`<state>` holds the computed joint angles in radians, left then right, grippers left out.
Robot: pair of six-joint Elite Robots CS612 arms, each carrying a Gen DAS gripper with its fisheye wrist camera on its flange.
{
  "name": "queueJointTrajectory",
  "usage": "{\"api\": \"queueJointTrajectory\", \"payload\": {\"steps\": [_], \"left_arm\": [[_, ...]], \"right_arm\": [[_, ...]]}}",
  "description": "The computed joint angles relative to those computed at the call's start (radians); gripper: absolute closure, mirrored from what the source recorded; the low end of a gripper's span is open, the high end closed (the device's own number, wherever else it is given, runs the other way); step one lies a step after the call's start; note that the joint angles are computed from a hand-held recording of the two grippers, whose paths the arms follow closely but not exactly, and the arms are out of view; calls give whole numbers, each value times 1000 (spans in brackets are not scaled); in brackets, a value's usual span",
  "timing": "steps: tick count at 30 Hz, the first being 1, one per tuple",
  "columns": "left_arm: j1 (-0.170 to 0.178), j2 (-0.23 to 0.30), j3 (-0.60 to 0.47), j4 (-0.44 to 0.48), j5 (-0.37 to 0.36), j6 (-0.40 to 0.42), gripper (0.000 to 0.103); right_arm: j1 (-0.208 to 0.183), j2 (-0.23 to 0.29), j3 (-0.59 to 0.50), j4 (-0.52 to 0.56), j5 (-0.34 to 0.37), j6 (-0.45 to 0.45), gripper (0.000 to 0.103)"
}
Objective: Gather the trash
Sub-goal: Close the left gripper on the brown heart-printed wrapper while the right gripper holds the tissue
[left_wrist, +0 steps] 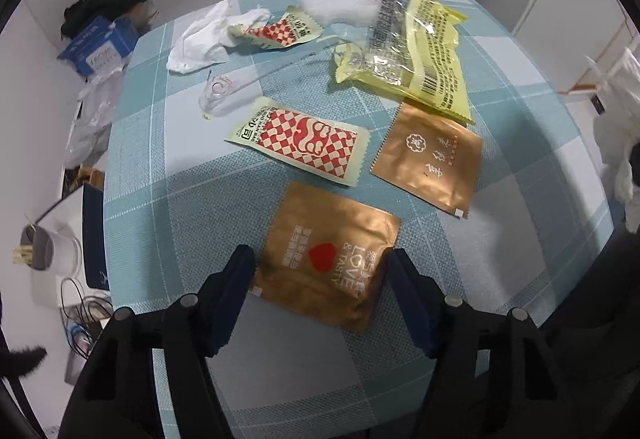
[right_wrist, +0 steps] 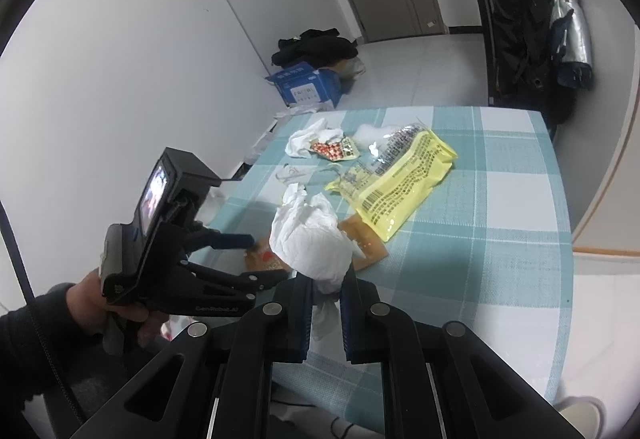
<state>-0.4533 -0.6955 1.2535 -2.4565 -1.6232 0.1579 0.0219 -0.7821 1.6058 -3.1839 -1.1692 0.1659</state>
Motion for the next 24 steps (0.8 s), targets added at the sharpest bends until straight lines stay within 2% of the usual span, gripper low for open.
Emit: {"api": "queueJointTrajectory", "payload": {"steps": [1,9,17,20,22,23,24], "left_arm": [[-1,-2,2,-5,2,-7,48],[0,1,1,-10,-2,-24,50],[24,22,-34,-1,-87,-98,51],[26,21,-30,-12,-97,-112,52],[30,21,-29,-22,-106,-125,56],[31,22,-31,-23,-113,-129,62],[33,23,-36,-13,-117,-132,73]], "right_arm": [[0,-1,2,-6,0,4,92],[-2,-2,7,-15,-5,14,92],[1,-5,11,-16,-19,16,92],[2,-6,13,-18,-24,21,92],[2,-7,15,-20,-28,23,92],[3,-7,14,-19,-29,24,92],[2,-7,15,-20,-29,25,92]]}}
